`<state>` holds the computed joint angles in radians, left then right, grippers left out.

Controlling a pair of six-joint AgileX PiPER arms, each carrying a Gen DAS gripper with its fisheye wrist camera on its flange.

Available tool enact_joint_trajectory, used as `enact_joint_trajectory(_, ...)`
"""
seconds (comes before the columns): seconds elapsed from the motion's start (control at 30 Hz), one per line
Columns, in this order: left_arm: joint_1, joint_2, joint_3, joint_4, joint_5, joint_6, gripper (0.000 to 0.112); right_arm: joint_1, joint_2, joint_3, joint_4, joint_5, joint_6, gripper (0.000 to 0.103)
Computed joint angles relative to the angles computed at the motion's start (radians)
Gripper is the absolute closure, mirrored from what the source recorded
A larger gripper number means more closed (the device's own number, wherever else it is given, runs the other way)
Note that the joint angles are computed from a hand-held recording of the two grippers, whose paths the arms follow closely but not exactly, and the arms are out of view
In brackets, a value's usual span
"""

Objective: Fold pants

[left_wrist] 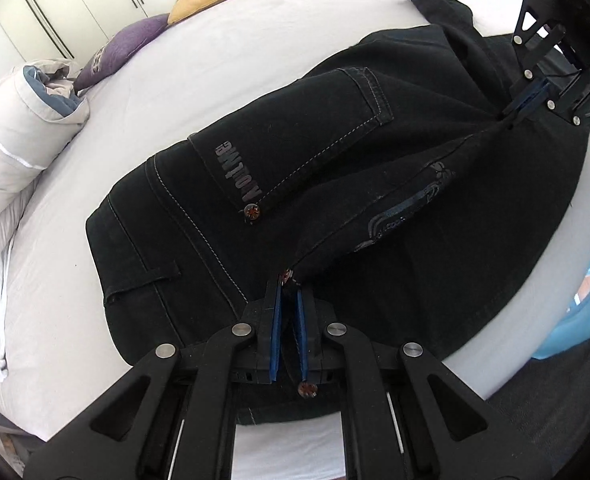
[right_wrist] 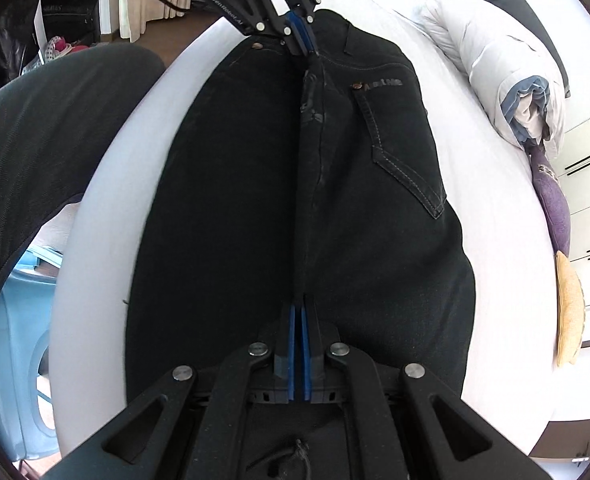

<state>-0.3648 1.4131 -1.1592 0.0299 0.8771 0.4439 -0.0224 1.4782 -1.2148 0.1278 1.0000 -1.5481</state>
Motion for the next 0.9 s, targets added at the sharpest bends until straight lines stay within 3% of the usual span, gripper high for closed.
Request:
enact_joint_trajectory(0.43,0.043,-0.055,0.046,-0.028,0.032,0.126,0.106,0.081,-0.163,0.171,-0.037,-0.06,0.029,0.1)
enact_joint_trajectory(0.73,0.093,-0.055,0.035,-0.065,0.058,0.219,0.106,0.095,-0.132,0.152,-0.039,-0.066,0.053,0.1)
enact_joint_trajectory(0.9,0.06,-0.009,0.006,-0.044,0.04,0.173,0.106,0.116,-0.114,0.139,-0.058,-0.074,0.072,0.1)
